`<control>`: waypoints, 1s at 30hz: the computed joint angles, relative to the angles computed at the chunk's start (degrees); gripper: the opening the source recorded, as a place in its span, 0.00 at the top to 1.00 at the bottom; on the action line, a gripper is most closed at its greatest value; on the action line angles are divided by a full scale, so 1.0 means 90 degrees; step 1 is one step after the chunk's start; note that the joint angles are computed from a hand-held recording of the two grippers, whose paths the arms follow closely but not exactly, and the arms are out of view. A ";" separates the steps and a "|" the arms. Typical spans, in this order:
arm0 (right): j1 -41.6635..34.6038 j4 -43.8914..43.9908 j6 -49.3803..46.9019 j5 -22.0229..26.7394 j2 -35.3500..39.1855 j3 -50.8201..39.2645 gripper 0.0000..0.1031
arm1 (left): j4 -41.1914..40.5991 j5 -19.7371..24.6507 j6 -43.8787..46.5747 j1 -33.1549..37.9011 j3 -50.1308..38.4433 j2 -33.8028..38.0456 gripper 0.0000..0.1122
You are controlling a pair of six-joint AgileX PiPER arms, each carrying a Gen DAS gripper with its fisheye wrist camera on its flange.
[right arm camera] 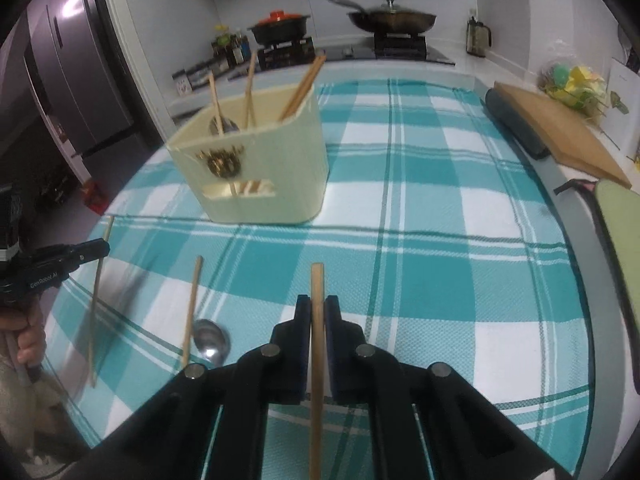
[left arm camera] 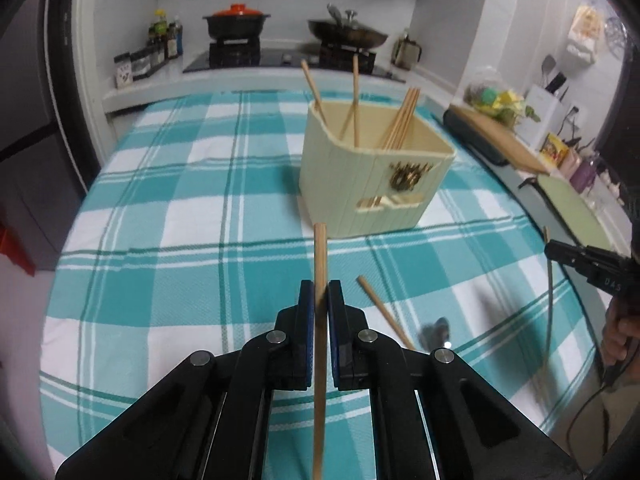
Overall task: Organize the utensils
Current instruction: 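Carry both chopsticks up over the cream holder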
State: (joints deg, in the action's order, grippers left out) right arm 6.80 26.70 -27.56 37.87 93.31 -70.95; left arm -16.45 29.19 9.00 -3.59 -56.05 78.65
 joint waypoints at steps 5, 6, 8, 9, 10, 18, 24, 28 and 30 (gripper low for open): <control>0.0042 0.0314 -0.0220 -0.0182 -0.1310 0.0447 0.93 | -0.0308 0.0119 0.0113 0.0076 0.0213 -0.1211 0.96; 0.0038 0.0374 -0.0274 -0.0215 -0.1492 0.0496 0.93 | -0.0341 0.0099 0.0106 0.0073 0.0259 -0.1370 0.96; 0.0128 0.0384 -0.0221 -0.0373 -0.1877 0.0643 0.93 | -0.0213 0.0087 -0.0110 -0.0002 0.0338 -0.1712 0.96; 0.0197 0.0340 -0.0147 -0.0449 -0.2029 0.0699 0.93 | -0.0125 0.0046 -0.0242 -0.0051 0.0381 -0.1859 0.96; 0.0275 0.0300 -0.0083 -0.0544 -0.2174 0.0758 0.93 | 0.0013 0.0000 -0.0422 -0.0122 0.0407 -0.1998 0.96; 0.0952 -0.0239 0.0423 -0.1107 -0.3041 0.1060 0.93 | 0.1917 -0.0049 -0.2350 -0.0896 0.0401 -0.2478 0.96; 0.0915 -0.0041 0.0259 -0.0914 -0.3289 0.1063 0.93 | 0.3318 0.0083 -0.3704 -0.1503 0.0416 -0.2517 0.96; 0.0914 -0.0122 0.0324 -0.0826 -0.3379 0.1031 0.93 | 0.4078 0.0244 -0.4374 -0.1805 0.0395 -0.2529 0.96; 0.0926 -0.0168 0.0357 -0.0827 -0.3392 0.1030 0.93 | 0.4260 0.0316 -0.4522 -0.1898 0.0378 -0.2548 0.96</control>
